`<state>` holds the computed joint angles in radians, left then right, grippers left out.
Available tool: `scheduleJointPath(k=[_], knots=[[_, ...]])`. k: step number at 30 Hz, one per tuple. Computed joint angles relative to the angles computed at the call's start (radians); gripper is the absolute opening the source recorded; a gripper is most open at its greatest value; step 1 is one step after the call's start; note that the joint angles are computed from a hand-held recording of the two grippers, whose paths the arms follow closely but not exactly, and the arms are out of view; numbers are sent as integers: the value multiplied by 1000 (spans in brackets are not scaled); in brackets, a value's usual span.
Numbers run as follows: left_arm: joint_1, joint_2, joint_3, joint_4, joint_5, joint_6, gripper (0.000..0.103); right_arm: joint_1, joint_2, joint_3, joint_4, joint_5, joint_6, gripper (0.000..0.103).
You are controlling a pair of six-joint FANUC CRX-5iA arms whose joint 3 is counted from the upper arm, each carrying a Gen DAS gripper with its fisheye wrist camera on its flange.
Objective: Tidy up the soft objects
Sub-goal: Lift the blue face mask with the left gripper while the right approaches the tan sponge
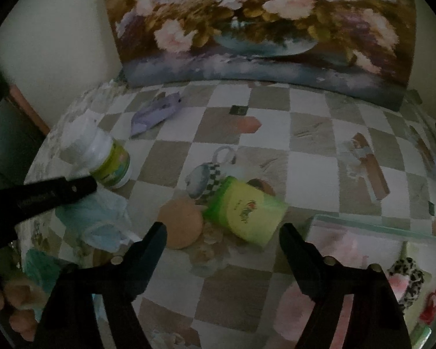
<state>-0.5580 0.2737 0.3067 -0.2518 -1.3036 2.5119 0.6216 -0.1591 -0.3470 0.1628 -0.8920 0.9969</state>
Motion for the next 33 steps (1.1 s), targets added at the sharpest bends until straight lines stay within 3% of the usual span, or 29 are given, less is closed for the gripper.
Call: scheduleJointPath(k=[14, 29, 33], knots=[[-5, -9, 16, -81, -79, 65, 21, 67, 71, 13, 27, -4, 30, 74], [13, -32, -14, -57, -54, 79, 21, 85, 126, 21, 39, -12, 28, 71], [14, -26, -13, -49, -51, 73, 21, 97, 125, -3, 95, 10, -10, 67]])
